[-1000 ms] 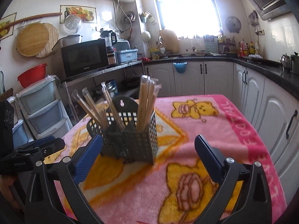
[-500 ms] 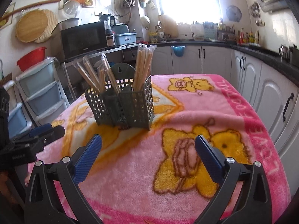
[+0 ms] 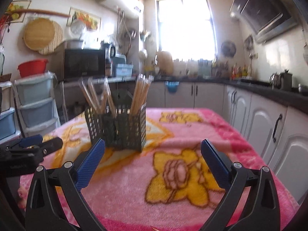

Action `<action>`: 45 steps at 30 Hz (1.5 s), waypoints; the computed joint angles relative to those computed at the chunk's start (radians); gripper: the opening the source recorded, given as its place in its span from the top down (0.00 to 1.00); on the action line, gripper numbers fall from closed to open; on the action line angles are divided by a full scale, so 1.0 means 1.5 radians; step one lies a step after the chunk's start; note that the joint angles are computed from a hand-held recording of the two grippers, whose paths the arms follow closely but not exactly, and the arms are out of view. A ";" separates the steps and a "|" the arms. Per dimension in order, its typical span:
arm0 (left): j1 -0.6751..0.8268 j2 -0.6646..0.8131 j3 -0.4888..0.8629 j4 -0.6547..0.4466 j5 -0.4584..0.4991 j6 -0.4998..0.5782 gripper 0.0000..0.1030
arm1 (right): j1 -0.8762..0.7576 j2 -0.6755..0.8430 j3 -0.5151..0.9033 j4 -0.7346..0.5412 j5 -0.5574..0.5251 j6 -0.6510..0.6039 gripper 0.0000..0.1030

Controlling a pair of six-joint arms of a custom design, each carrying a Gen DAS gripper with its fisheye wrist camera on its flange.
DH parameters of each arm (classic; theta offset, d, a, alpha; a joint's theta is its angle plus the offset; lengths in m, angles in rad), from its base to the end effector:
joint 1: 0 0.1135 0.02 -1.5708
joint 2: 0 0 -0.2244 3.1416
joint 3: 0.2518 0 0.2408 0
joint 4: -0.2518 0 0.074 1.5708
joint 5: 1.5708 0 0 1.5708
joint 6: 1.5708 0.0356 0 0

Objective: Organize utensils

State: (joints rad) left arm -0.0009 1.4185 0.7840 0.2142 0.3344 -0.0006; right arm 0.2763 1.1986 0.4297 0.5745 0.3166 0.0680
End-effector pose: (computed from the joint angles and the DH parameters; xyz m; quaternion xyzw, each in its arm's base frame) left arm 0.3076 -0.0120 0.2015 0.0907 0.8273 -0.1400 0.5364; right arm 0.2469 0.0585 0.1827 0.0203 0.7690 -0.0125 0.6388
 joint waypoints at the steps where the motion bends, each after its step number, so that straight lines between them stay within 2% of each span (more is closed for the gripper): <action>1: -0.003 -0.005 -0.013 0.024 -0.002 -0.005 0.10 | 0.007 -0.004 -0.010 0.022 0.012 -0.008 0.06; 6: -0.017 -0.009 -0.059 0.104 -0.012 -0.003 0.10 | 0.005 -0.022 -0.032 0.038 -0.017 -0.005 0.06; 11: -0.014 -0.010 -0.081 0.147 -0.005 -0.012 0.10 | 0.012 -0.023 -0.045 0.047 -0.003 0.011 0.06; 27: 0.003 -0.011 -0.090 0.168 0.000 -0.022 0.10 | 0.035 -0.013 -0.038 0.030 0.025 0.008 0.06; 45: 0.009 -0.008 -0.088 0.168 0.008 -0.029 0.10 | 0.017 -0.011 -0.039 0.027 0.005 0.011 0.06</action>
